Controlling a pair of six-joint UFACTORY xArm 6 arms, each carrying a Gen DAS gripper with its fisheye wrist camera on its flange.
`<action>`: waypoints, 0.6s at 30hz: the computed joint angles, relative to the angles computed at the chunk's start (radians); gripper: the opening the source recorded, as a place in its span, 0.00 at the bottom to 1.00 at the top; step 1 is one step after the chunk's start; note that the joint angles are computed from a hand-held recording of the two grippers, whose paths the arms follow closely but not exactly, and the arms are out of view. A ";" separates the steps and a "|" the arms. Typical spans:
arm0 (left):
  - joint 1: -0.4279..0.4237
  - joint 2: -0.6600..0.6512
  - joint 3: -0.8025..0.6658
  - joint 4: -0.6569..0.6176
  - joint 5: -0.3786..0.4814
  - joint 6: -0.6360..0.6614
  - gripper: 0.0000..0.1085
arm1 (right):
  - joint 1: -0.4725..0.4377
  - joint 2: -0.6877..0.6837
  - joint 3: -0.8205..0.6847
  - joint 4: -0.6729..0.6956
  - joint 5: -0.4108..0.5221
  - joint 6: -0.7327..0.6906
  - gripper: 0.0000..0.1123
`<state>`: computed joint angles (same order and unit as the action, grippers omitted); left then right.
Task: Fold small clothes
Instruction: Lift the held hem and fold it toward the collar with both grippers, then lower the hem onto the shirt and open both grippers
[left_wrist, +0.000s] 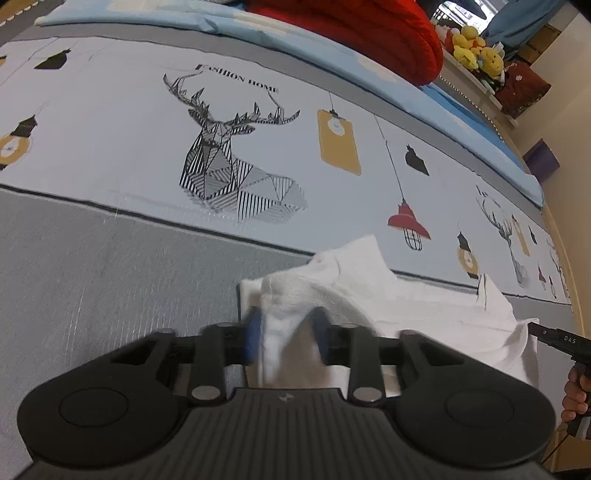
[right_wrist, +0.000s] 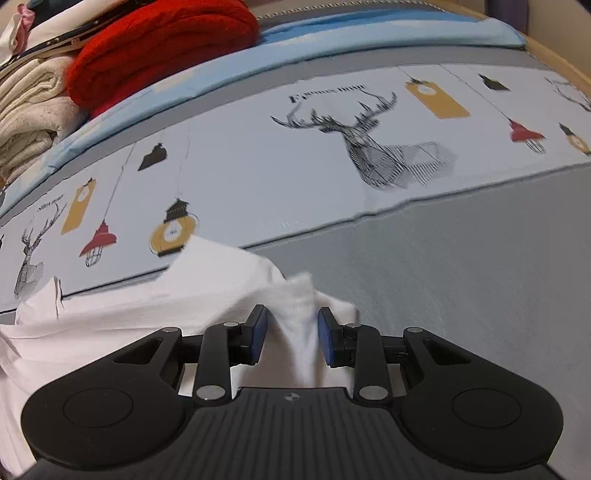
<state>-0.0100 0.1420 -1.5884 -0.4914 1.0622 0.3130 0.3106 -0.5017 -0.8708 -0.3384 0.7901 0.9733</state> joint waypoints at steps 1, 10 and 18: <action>-0.002 0.006 -0.006 -0.001 -0.004 0.002 0.06 | 0.000 0.012 -0.008 -0.005 -0.009 0.003 0.22; -0.034 0.009 0.020 -0.017 -0.257 0.009 0.05 | -0.037 0.058 -0.051 -0.255 -0.072 0.337 0.06; -0.059 0.074 -0.019 0.095 -0.299 -0.113 0.05 | -0.037 0.147 -0.103 -0.326 -0.058 0.425 0.06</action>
<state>-0.0692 0.2160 -1.6069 -0.3961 0.7636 0.2003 0.2735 -0.3548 -0.9739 -0.6644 0.7317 1.3980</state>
